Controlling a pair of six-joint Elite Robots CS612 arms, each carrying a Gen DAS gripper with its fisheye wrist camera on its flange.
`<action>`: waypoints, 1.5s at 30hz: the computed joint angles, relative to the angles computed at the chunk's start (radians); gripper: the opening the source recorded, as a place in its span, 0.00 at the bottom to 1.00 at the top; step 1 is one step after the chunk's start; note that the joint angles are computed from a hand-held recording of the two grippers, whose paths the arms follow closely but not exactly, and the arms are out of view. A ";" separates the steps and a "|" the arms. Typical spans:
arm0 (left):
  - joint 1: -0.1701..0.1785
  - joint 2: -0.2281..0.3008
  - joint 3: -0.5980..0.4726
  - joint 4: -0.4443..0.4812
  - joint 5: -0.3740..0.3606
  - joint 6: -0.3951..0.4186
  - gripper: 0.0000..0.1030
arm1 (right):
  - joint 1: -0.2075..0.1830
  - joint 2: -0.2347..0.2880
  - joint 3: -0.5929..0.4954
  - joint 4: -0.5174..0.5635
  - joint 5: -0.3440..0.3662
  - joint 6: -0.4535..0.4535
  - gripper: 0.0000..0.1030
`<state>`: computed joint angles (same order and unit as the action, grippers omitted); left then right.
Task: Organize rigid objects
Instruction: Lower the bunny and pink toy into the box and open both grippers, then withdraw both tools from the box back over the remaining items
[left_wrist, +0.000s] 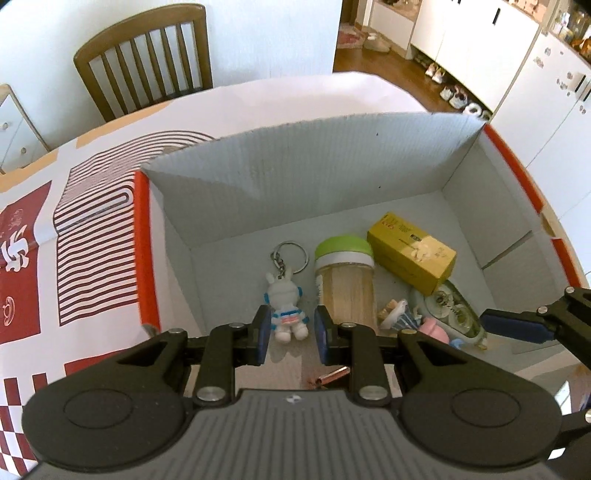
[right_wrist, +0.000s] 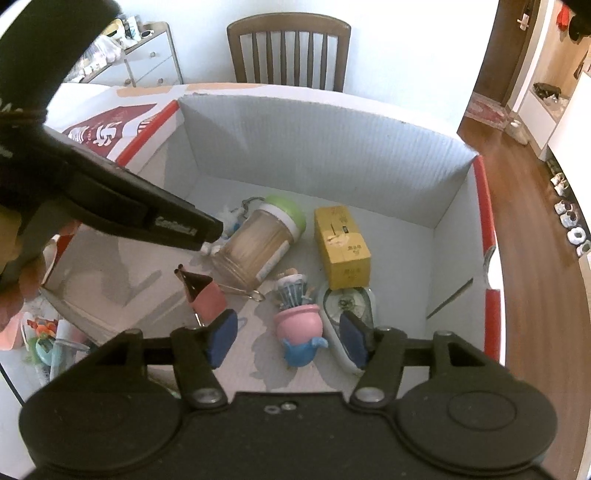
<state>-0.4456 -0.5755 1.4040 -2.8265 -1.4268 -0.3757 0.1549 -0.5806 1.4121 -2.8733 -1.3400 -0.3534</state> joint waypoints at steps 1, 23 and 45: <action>0.001 -0.006 0.013 -0.019 -0.003 0.000 0.24 | -0.001 -0.002 0.005 -0.008 0.006 0.002 0.61; -0.032 -0.124 0.248 -0.349 0.034 -0.050 0.24 | -0.019 -0.061 0.128 -0.226 0.103 -0.002 0.77; -0.038 -0.224 0.542 -0.680 0.045 -0.008 0.69 | 0.007 -0.130 0.281 -0.395 0.176 0.006 0.87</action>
